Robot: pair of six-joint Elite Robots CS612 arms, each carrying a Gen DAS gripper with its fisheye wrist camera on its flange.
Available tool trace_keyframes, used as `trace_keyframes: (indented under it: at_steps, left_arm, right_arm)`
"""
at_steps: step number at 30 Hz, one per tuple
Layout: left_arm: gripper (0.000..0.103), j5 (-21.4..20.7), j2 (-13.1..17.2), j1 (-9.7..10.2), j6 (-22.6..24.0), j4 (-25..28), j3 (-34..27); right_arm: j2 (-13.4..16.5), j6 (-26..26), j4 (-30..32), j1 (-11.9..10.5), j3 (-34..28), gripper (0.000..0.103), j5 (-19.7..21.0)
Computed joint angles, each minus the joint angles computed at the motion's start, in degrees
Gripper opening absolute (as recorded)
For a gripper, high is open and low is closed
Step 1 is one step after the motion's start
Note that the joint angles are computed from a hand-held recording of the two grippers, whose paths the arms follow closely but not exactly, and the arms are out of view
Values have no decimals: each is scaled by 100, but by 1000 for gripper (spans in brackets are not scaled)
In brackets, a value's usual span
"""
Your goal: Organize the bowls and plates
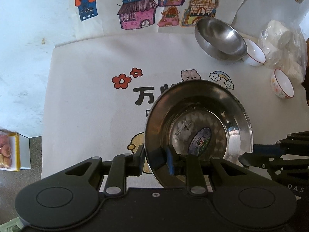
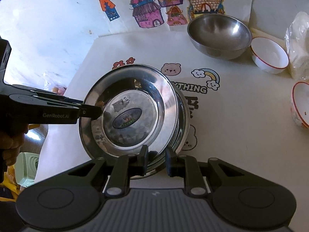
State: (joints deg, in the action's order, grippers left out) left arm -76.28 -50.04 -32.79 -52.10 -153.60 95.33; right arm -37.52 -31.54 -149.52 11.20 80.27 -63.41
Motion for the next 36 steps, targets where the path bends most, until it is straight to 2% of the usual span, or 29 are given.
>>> trace_keyframes:
  at_steps: [23,28,34,36]
  left_arm:
    - [28,-184,72,58,-36,175,-105]
    - [26,-202,84,59,11,167,-123]
    - [27,-190,86,52,52,217,-142]
    - [28,-123,62,40,23,194,-117]
  right_arm:
    - [-5,-131,-7,67,-28,23,-141]
    - [-27,-166,-143,84,27,28,-219]
    - [-35,-233,-222,104,47,31,-260]
    - [-36,-220,-258,100,51,37,-257]
